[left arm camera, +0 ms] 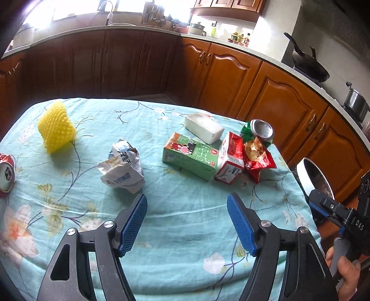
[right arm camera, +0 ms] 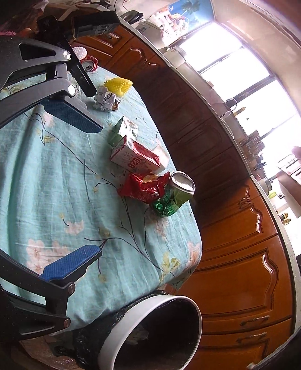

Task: Collect trash
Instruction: 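Carry the white bag and red wrapper over the bin with both tools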

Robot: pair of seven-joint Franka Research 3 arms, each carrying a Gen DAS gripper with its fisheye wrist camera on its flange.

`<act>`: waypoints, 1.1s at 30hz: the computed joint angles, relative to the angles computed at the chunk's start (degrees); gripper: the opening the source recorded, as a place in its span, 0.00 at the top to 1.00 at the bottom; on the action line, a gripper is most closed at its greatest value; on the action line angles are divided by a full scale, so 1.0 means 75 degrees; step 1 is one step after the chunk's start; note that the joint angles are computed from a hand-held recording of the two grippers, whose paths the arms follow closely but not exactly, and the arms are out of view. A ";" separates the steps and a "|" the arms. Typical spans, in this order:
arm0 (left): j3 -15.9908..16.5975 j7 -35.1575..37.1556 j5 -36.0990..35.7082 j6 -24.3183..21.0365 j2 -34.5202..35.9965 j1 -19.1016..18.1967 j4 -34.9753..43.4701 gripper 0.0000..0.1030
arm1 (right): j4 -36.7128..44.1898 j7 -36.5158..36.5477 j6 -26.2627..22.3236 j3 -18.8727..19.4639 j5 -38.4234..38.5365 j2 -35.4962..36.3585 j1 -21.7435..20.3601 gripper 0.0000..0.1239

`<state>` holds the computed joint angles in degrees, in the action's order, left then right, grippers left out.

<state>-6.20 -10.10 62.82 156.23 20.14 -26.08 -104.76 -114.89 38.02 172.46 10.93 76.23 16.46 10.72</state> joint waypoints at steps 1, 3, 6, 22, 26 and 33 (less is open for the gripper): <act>0.0034 -0.0057 0.0030 -0.0066 -0.0053 -0.0003 -0.0036 0.26 | 0.0105 0.0038 -0.0079 -0.0021 -0.0071 0.0074 -0.0007 0.21; 0.0075 -0.0182 0.0121 -0.0160 -0.0161 0.0031 -0.0119 0.24 | 0.0283 0.0201 -0.0140 -0.0061 -0.0265 0.0213 -0.0002 0.21; 0.0062 -0.0250 0.0145 -0.0349 -0.0244 0.0148 -0.0166 0.20 | 0.0596 0.0560 -0.0152 -0.0067 -0.0685 0.0465 -0.0025 0.21; 0.0115 0.2074 -0.1764 -0.0169 0.1090 0.0678 0.0938 0.56 | 0.2612 0.4221 -0.0840 -0.0709 -0.4784 0.2384 0.0401 0.54; 0.0344 0.2205 -0.1744 0.0264 0.0983 0.0517 0.0749 0.73 | 0.2305 0.4169 -0.0497 -0.0187 -0.4935 0.2228 -0.0027 0.89; 0.0520 0.1771 -0.1327 0.0898 0.0516 0.0211 0.0253 0.74 | 0.1014 0.2964 0.0301 0.1104 -0.4122 0.1306 -0.1103 0.92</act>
<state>-2.29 3.18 52.86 162.96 24.01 -24.49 -102.86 -107.29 60.25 174.72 19.20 45.31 26.26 2.45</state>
